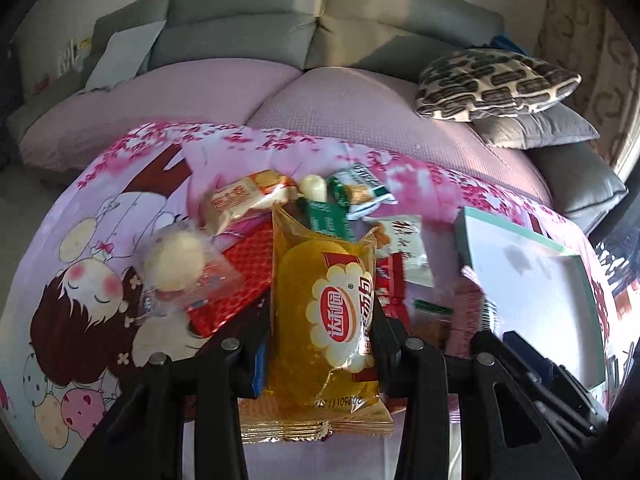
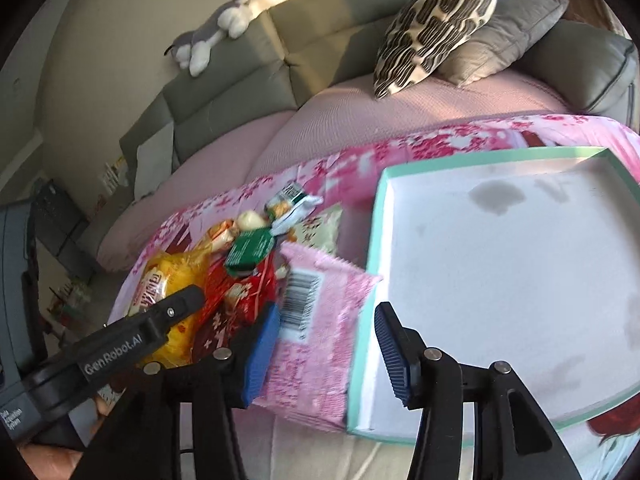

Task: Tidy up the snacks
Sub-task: 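Lift both held snacks and carry them over the white tray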

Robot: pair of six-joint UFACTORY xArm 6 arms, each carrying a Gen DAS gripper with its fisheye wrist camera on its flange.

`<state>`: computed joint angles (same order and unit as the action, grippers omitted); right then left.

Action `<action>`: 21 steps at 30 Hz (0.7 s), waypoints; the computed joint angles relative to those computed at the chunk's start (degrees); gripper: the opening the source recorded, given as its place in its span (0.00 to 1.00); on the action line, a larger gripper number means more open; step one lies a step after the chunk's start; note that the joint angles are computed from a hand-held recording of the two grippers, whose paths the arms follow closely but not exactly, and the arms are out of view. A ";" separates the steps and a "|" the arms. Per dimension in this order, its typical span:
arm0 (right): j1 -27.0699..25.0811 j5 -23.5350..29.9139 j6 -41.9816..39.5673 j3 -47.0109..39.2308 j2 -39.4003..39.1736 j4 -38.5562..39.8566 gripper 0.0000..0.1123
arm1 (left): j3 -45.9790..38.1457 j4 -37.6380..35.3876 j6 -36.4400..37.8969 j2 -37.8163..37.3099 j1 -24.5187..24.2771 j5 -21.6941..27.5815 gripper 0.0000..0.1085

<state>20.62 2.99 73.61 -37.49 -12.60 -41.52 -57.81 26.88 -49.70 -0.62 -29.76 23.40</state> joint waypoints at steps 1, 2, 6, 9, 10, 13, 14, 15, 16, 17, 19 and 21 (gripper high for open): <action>0.73 0.57 -1.35 -0.50 0.69 1.15 0.48 | 0.26 0.04 -0.19 -0.18 0.20 0.04 0.39; 1.30 1.30 -2.22 -1.01 1.25 1.77 0.48 | 0.49 -0.16 -0.17 -0.32 0.38 0.08 0.39; 3.16 4.26 -2.69 -2.65 2.64 1.83 0.48 | 0.92 -1.45 0.65 -0.50 0.73 -0.15 0.39; 3.13 4.94 -0.64 -2.83 2.58 -0.80 0.41 | 0.81 -1.42 0.73 -0.44 0.62 -0.22 0.39; 2.85 4.54 -0.19 -2.51 2.36 -0.87 0.38 | 0.71 -1.32 0.70 -0.37 0.54 -0.17 0.39; 2.12 3.29 0.30 -1.59 1.76 -0.60 0.36 | 0.35 -0.67 0.17 -0.10 0.22 0.22 0.39; 2.10 3.33 0.22 -1.45 1.60 -0.54 0.35 | 0.26 -0.55 0.07 -0.03 0.14 0.33 0.39; 2.07 3.25 0.08 -1.46 1.53 -0.47 0.35 | 0.21 -0.50 0.08 0.00 0.06 0.36 0.39; 1.97 2.95 0.34 -1.41 1.42 -0.86 0.35 | 0.16 -0.40 0.05 0.04 -0.01 0.34 0.39; 1.81 2.52 0.83 -1.44 1.38 -1.56 0.35 | 0.11 -0.08 -0.16 0.05 -0.09 0.39 0.39; 1.13 0.79 3.81 -1.33 0.99 -5.09 0.35 | -0.01 0.63 -0.78 0.06 -0.16 0.62 0.39; 0.13 -1.72 6.89 -0.99 0.49 -8.35 0.35 | -0.12 1.14 -1.26 0.07 -0.26 0.84 0.39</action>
